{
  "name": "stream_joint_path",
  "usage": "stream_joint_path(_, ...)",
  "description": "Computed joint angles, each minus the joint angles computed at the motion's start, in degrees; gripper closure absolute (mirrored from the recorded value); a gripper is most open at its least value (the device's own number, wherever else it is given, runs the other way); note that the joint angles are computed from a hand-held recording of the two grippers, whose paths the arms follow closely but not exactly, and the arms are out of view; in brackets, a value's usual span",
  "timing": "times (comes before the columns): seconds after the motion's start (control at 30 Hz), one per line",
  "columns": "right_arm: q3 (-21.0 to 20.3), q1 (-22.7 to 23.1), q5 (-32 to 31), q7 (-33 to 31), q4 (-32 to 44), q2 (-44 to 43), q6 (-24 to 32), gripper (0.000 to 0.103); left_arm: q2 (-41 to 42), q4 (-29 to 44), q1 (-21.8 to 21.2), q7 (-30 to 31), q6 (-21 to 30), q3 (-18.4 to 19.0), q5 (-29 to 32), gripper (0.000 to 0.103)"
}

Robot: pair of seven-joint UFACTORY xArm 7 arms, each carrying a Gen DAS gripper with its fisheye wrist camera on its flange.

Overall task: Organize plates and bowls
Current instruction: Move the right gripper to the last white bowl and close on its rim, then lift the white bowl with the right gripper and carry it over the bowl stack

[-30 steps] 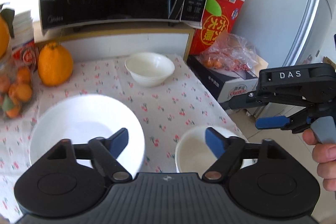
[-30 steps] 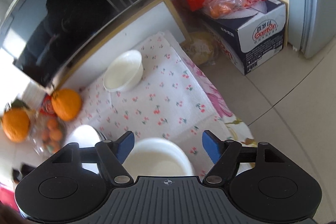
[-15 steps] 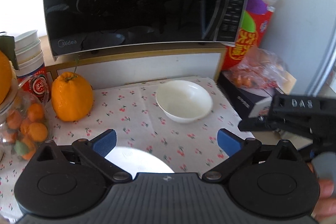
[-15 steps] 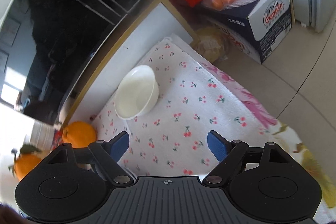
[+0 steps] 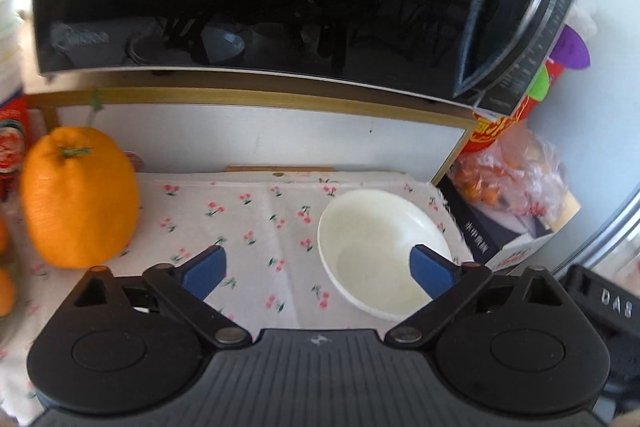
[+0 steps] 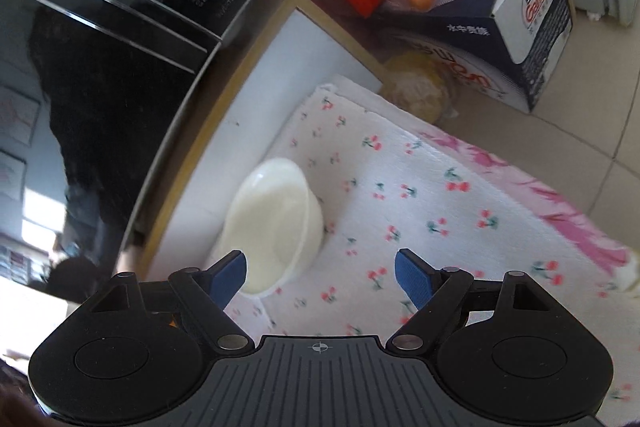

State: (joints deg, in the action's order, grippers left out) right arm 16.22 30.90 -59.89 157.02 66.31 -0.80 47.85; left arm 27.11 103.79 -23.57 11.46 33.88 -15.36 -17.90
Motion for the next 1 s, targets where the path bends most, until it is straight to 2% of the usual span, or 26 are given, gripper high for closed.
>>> stream_joint_path(0.03, 0.0, -0.1, -1.5, 1.4, 0.2, 0.6, -0.1, 0.020, 1.4, 1.6, 0.1, -0.1, 0.6, -0.2, -0.5, 0.015)
stream_joint_path(0.1, -0.2, 0.2, -4.0, 3.4, 1.0, 1.8, 0.5, 0.025, 4.2, 5.2, 0.2, -0.6, 2.5, -0.6, -1.3, 0.028)
stream_joint_path(0.27, -1.0, 1.9, -6.5, 3.6, 2.7, 4.0, 3.7, 0.042, 9.4, 12.3, -0.7, -2.5, 6.4, -0.4, -1.5, 0.058)
stream_joint_path(0.37, -1.7, 2.5, -6.3, 4.2, 2.5, 4.2, 3.9, 0.051, 11.0, 13.9, -0.9, -3.2, 7.1, -0.4, -1.8, 0.069)
stream_joint_path(0.5, -2.1, 2.5, -7.9, 5.5, 1.5, 3.9, 2.9, 0.061, 11.6, 14.6, -1.1, -4.3, 8.0, -0.4, -2.3, 0.089)
stream_joint_path(0.6, -2.2, 2.4, -8.4, 5.5, 1.2, 3.8, 2.5, 0.070, 12.2, 16.2, -1.5, -5.8, 10.7, 0.1, -1.6, 0.095)
stream_joint_path(0.77, -2.2, 2.2, -10.0, 7.2, 0.5, 3.5, 1.3, 0.084, 11.4, 16.0, -1.2, -7.5, 12.6, 0.3, -1.9, 0.097)
stream_joint_path(1.0, -2.1, 1.8, -10.8, 7.6, -0.1, 3.1, -0.1, 0.092, 9.2, 13.9, -1.0, -8.3, 14.0, 0.9, -1.5, 0.098)
